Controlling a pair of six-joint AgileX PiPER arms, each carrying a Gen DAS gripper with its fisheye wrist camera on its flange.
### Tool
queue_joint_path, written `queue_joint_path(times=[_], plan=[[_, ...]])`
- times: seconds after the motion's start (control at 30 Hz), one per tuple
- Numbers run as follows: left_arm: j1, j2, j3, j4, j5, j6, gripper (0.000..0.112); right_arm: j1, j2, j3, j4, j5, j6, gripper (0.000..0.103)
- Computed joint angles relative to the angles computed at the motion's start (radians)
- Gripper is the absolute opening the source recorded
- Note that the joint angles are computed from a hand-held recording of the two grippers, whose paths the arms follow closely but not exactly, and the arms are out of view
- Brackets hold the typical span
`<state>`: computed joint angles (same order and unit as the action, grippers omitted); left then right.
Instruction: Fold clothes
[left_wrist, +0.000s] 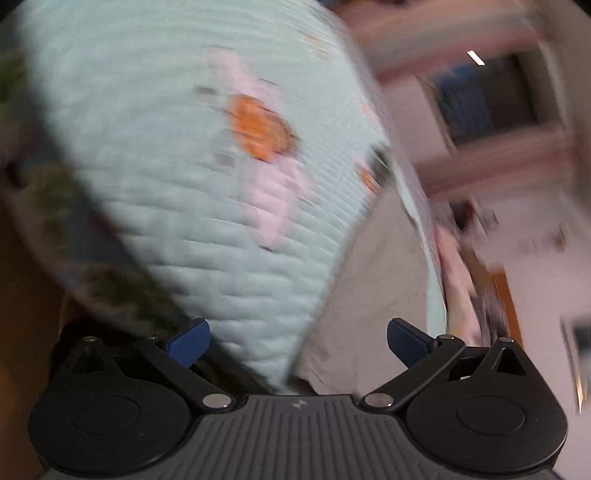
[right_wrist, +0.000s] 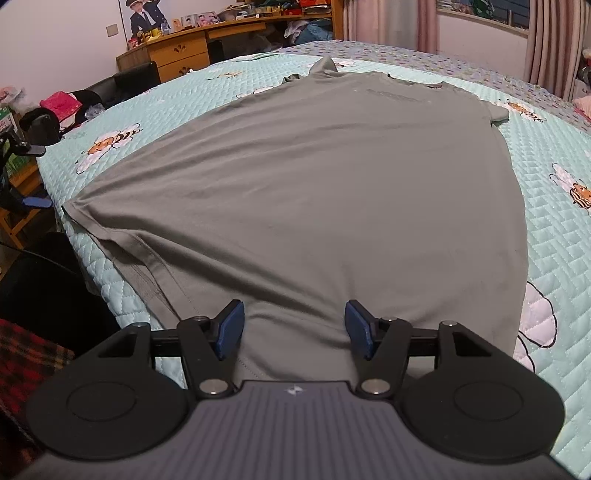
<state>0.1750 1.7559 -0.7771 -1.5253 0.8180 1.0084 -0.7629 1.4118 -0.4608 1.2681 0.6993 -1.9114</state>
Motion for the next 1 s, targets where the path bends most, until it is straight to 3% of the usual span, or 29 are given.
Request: queue_joint_path(times=[0.13, 0.23, 0.3, 0.37, 0.43, 0.5, 0.53, 0.57, 0.6, 0.67, 0.7, 0.77, 0.83, 0.93, 1.0], plan=[[-0.128, -0.101, -0.054, 0.149, -0.118, -0.07, 0.101, -0.044, 0.006, -0.006, -0.017, 0.047, 0.031, 0.062], [-0.312, -0.108, -0.185, 0.301, -0.181, -0.177, 0.101, -0.138, 0.033, -0.032, -0.033, 0.158, 0.102, 0.062], [-0.432, -0.048, -0.31, 0.389, -0.183, -0.228, 0.102, -0.209, 0.061, -0.06, -0.05, 0.248, 0.169, 0.062], [-0.516, 0.058, -0.454, 0.433, -0.139, -0.25, 0.102, -0.278, 0.086, -0.081, -0.067, 0.325, 0.22, 0.062], [-0.578, 0.194, -0.628, 0.486, -0.067, -0.309, 0.1, -0.332, 0.101, -0.092, -0.079, 0.374, 0.249, 0.062], [-0.639, 0.316, -0.787, 0.672, -0.085, -0.439, 0.09, -0.369, 0.087, -0.088, -0.094, 0.364, 0.25, 0.062], [-0.652, 0.356, -0.807, 0.772, -0.15, -0.5, 0.074, -0.385, 0.08, -0.085, -0.107, 0.351, 0.248, 0.062], [-0.654, 0.387, -0.811, 0.872, -0.207, -0.584, 0.025, -0.402, 0.075, -0.083, -0.122, 0.337, 0.247, 0.062], [-0.637, 0.393, -0.823, 0.972, -0.223, -0.684, 0.009, -0.42, 0.068, -0.08, -0.137, 0.326, 0.24, 0.062], [-0.575, 0.373, -0.842, 1.078, -0.202, -0.859, 0.001, -0.457, 0.049, -0.067, -0.163, 0.303, 0.211, 0.062], [-0.555, 0.352, -0.826, 1.105, -0.213, -0.9, 0.003, -0.459, 0.029, -0.052, -0.168, 0.304, 0.178, 0.062], [-0.537, 0.299, -0.763, 1.137, -0.262, -0.915, 0.058, -0.451, -0.013, -0.022, -0.179, 0.318, 0.108, 0.062], [-0.543, 0.272, -0.736, 1.152, -0.273, -0.904, 0.069, -0.37, -0.035, -0.004, -0.148, 0.341, 0.066, 0.062], [-0.562, 0.289, -0.742, 1.216, -0.277, -0.93, 0.072, -0.185, -0.019, 0.004, -0.054, 0.324, 0.042, 0.062], [-0.569, 0.27, -0.7, 1.24, -0.304, -0.939, 0.074, -0.063, 0.08, -0.043, -0.096, 0.308, 0.162, 0.062]])
